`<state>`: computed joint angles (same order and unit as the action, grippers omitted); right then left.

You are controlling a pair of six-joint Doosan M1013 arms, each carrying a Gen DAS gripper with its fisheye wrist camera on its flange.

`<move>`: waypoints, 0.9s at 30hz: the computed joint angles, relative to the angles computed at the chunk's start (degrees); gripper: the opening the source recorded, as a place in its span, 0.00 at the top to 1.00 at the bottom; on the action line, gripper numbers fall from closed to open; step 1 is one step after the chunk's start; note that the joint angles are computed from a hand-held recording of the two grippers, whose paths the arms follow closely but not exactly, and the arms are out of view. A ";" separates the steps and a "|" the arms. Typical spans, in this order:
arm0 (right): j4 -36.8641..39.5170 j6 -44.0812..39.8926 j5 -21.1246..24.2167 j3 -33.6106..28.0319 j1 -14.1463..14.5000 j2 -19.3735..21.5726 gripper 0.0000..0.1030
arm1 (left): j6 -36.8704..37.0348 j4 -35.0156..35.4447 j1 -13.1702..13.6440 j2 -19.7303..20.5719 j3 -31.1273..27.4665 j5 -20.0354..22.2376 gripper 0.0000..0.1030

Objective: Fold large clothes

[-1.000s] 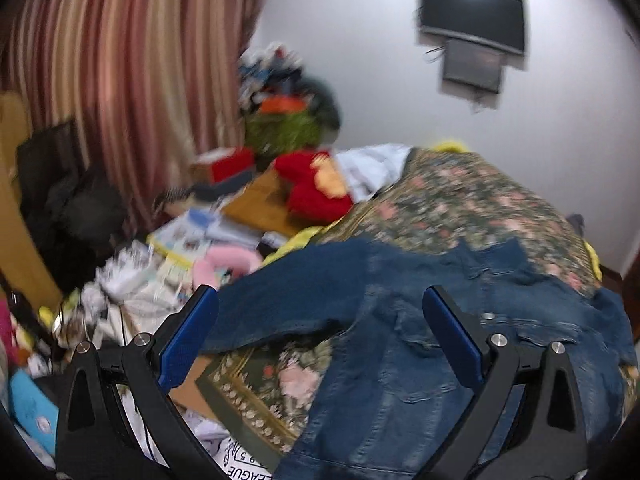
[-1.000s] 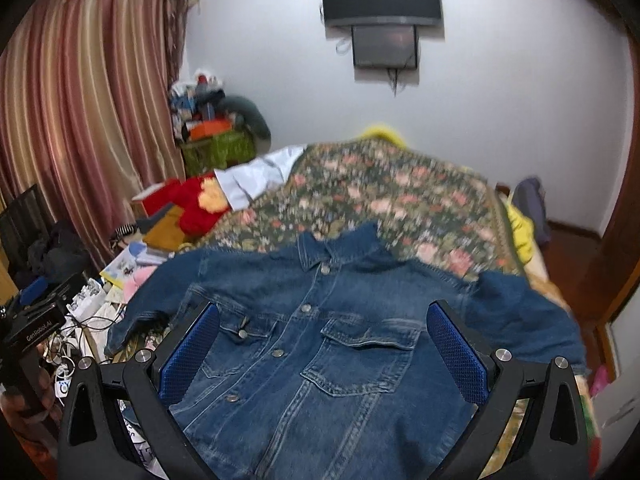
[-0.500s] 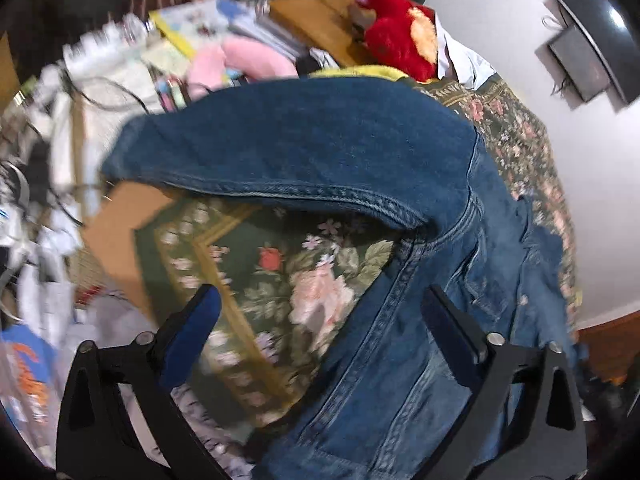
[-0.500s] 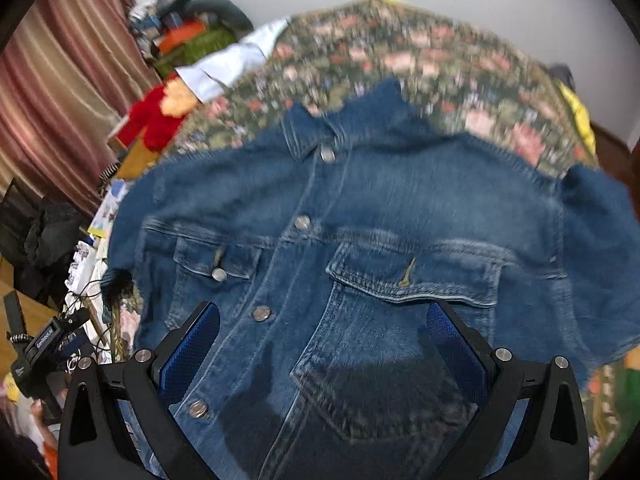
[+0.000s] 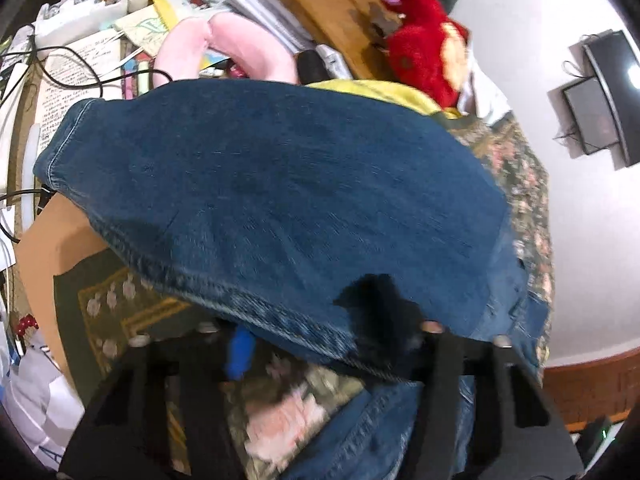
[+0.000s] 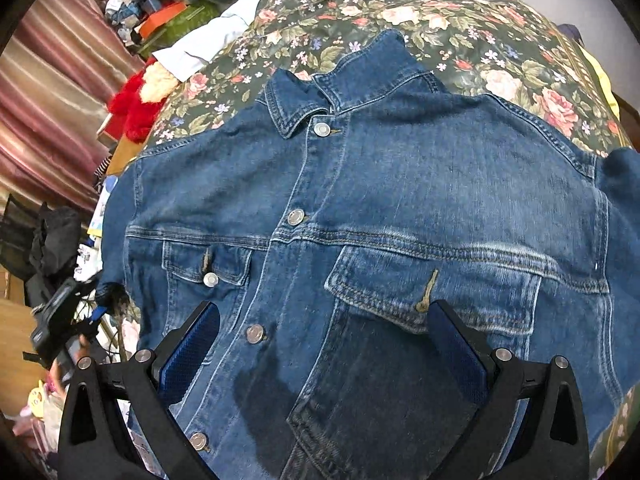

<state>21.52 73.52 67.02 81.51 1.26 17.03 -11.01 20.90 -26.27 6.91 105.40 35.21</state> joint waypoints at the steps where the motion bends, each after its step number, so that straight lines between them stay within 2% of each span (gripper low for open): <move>1: 0.16 -0.03 -0.17 0.24 -0.08 -0.25 0.00 | -0.96 1.12 -0.14 0.39 -0.71 2.29 0.73; 4: 0.32 -0.46 -0.96 0.96 -0.51 -1.22 0.00 | 0.63 7.02 -2.01 2.47 -6.21 16.49 0.89; 6: 0.19 -0.91 -2.01 1.41 -0.97 -2.07 0.00 | 3.84 15.59 -4.96 5.16 -12.15 29.67 0.89; 7: 0.15 -0.93 -2.62 1.64 -1.29 -2.56 0.00 | 6.17 19.15 -6.12 6.25 -14.58 33.62 0.90; 9: 0.70 -1.07 -3.31 1.83 -2.05 -3.23 0.00 | 9.96 25.58 -8.18 7.65 -18.30 37.24 0.91; 11: 1.80 -1.37 -3.75 1.93 -3.04 -3.89 0.00 | 14.08 29.48 -9.65 8.44 -21.08 36.75 0.92; 13: 3.22 -1.62 -4.55 2.26 -4.19 -4.77 0.00 | 17.73 29.93 -10.52 9.19 -23.61 33.16 0.93; 15: 4.78 -1.90 -5.38 2.86 -5.50 -5.82 0.00 | 22.06 25.83 -10.63 9.89 -25.17 26.77 0.93; 17: 6.31 -2.29 -6.00 3.62 -6.76 -6.84 0.00 | 26.19 21.19 -10.82 11.47 -26.82 23.81 0.93; 20: 7.95 -2.71 -6.63 4.77 -8.70 -8.26 0.00 | 33.32 12.11 -11.02 14.47 -28.97 23.08 0.93; 23: 8.56 -3.19 -6.98 5.81 -10.68 -9.47 0.00 | 36.00 6.19 -11.38 16.44 -29.36 25.59 0.91; 24: 8.37 -3.34 -7.23 6.16 -11.35 -9.94 0.00 | 36.94 4.32 -11.37 16.79 -29.22 26.36 0.87; 25: 8.01 -3.56 -7.54 6.45 -11.85 -10.31 0.00 | 38.22 2.10 -11.29 16.84 -28.80 26.95 0.77; 26: 7.45 -4.01 -8.13 6.82 -12.58 -10.84 0.00 | 39.71 -0.67 -11.11 16.50 -28.04 26.62 0.72; 27: 7.10 -4.22 -8.55 7.05 -12.98 -11.16 0.00 | 40.10 -2.34 -11.23 16.11 -27.19 25.38 0.60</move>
<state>28.63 69.29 58.46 88.56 -11.73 5.87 29.09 18.55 -37.50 23.03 78.21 60.59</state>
